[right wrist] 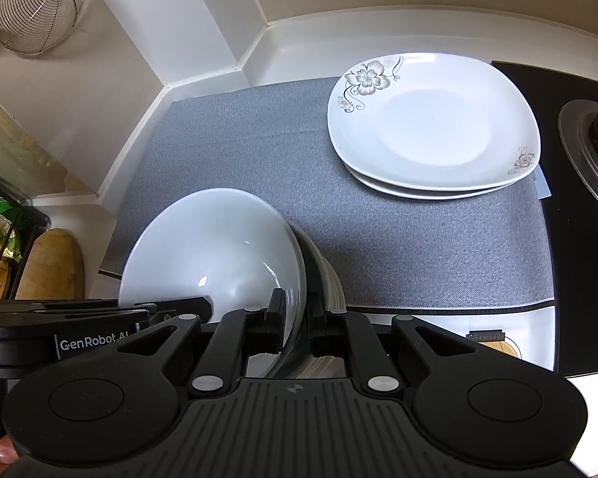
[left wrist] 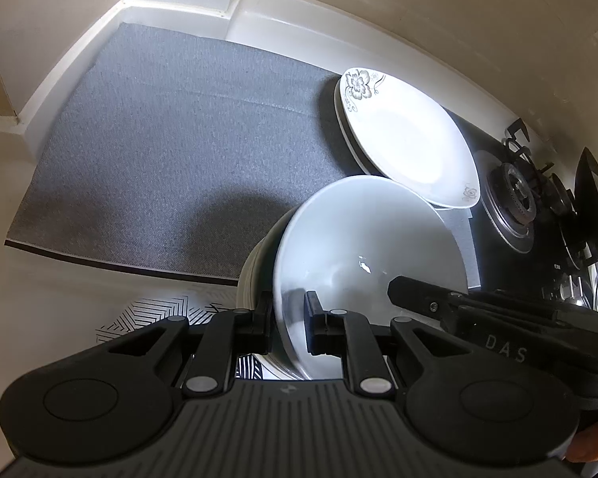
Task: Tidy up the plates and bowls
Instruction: 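Lower the blue-rimmed bowl into the teal bowl with both tools, then open both tools to release the blue-rimmed bowl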
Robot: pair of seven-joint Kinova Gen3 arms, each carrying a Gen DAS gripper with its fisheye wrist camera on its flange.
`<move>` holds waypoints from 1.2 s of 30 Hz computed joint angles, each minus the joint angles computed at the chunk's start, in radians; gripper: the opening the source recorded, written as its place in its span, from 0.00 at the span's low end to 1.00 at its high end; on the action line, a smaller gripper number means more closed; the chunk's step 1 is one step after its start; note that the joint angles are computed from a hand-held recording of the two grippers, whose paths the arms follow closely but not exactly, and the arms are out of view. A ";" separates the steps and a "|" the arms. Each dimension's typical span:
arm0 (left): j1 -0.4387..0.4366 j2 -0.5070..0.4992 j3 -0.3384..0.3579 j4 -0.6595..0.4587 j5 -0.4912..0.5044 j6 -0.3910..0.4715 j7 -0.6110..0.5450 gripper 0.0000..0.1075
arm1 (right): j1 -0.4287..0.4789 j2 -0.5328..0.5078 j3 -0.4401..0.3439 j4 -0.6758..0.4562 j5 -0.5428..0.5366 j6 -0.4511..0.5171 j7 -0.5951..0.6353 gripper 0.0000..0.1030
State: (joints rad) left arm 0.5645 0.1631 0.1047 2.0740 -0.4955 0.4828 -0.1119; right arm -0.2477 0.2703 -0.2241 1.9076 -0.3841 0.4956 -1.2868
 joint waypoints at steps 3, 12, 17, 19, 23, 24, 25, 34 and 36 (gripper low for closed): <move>-0.014 0.000 0.005 -0.001 0.020 -0.003 -0.029 0.15 | 0.003 -0.002 -0.001 -0.001 -0.005 0.000 0.004 0.11; -0.021 -0.007 0.006 -0.003 0.034 0.005 -0.053 0.15 | 0.001 -0.002 0.002 -0.002 -0.008 0.010 0.006 0.11; -0.020 -0.010 0.006 -0.005 0.034 0.007 -0.050 0.15 | -0.001 -0.001 0.005 -0.006 -0.005 0.015 0.002 0.11; -0.020 -0.014 0.006 -0.005 0.027 0.011 -0.044 0.15 | 0.002 -0.001 0.004 -0.007 -0.007 0.017 0.005 0.11; -0.033 -0.019 0.013 -0.001 0.042 0.008 -0.061 0.15 | 0.003 -0.004 0.004 -0.008 -0.008 0.018 0.008 0.11; -0.034 -0.021 0.014 -0.002 0.041 0.011 -0.063 0.15 | 0.003 -0.005 0.005 -0.007 -0.009 0.017 0.008 0.11; -0.032 -0.022 0.015 -0.005 0.039 0.019 -0.063 0.15 | 0.003 -0.005 0.005 -0.007 -0.009 0.018 0.008 0.11; -0.013 -0.039 0.028 -0.011 -0.043 0.064 0.016 0.16 | 0.000 -0.009 0.010 -0.014 -0.005 0.030 0.004 0.11; 0.017 -0.039 0.029 -0.019 -0.115 0.110 0.088 0.20 | 0.003 -0.012 0.009 -0.011 -0.007 0.025 0.011 0.12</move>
